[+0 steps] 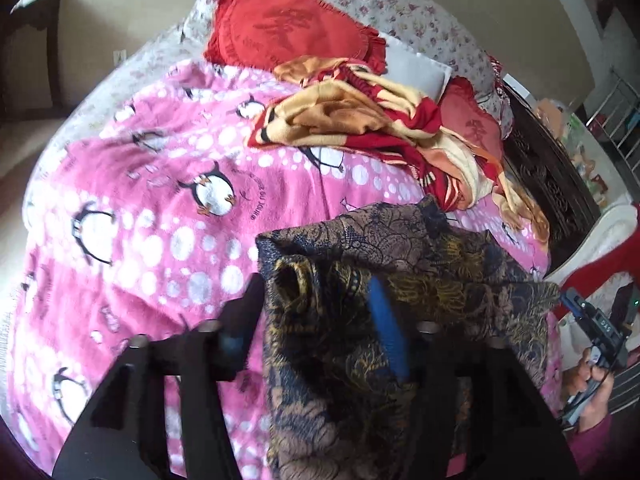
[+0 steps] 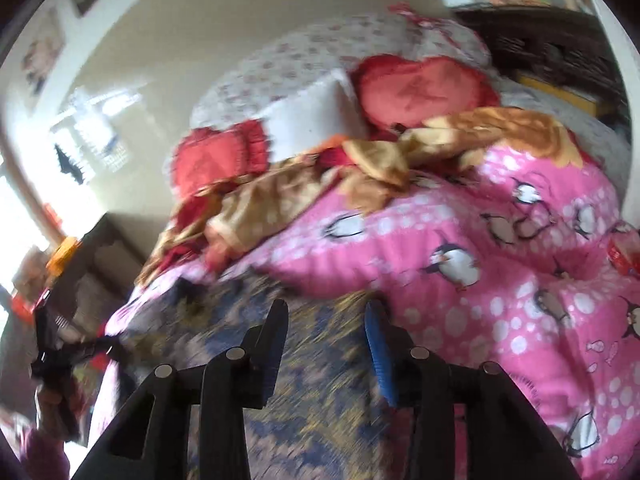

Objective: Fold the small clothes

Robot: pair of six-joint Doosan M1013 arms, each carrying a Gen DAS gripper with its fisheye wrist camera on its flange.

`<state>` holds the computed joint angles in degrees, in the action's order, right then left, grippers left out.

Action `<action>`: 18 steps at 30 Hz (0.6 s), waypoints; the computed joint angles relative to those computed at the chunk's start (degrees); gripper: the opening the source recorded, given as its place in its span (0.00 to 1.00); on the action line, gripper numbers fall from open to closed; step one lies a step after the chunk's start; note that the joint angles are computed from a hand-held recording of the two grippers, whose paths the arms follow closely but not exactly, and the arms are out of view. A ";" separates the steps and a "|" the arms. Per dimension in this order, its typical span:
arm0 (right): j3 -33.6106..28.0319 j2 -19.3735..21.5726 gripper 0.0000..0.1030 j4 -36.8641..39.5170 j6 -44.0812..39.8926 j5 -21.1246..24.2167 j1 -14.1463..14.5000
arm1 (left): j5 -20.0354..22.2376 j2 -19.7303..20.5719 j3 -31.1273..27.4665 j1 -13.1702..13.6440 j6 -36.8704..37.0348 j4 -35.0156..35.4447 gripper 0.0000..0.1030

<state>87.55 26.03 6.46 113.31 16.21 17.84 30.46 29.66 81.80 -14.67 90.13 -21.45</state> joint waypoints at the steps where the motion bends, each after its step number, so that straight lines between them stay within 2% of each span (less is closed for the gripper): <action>1: -0.18 0.20 0.37 3.54 -5.13 1.18 0.36 | -1.21 -0.80 1.01 -0.26 0.61 0.53 0.57; 3: -1.04 1.02 0.34 7.43 -13.33 4.78 1.21 | -2.83 -2.37 2.92 -0.85 2.98 0.85 0.57; 4: -1.75 1.79 0.34 7.03 -15.97 6.89 1.98 | -3.46 -2.98 3.83 -1.25 4.67 0.54 0.57; 6: -3.78 3.77 0.33 0.58 -14.60 10.42 3.62 | -2.37 -3.15 4.47 -2.39 6.46 1.68 0.57; 8: -5.44 5.60 0.33 -2.06 -13.91 11.86 4.42 | 0.55 -2.05 3.68 -3.58 5.13 5.05 0.57; 10: -6.98 7.10 0.33 -6.12 -10.58 11.35 4.97 | 4.56 0.00 1.80 -4.86 1.86 9.97 0.57; 12: -8.51 8.15 0.33 -9.84 -7.03 10.00 5.17 | 6.27 1.79 0.24 -5.65 0.51 12.76 0.57; 14: -9.86 8.93 0.33 -9.90 -5.96 8.93 4.98 | 6.08 2.97 -1.19 -5.96 -1.56 14.87 0.57; 18: -11.96 9.93 0.33 -14.45 -0.65 5.96 4.88 | 3.99 4.30 -4.29 -4.66 -2.67 10.11 0.57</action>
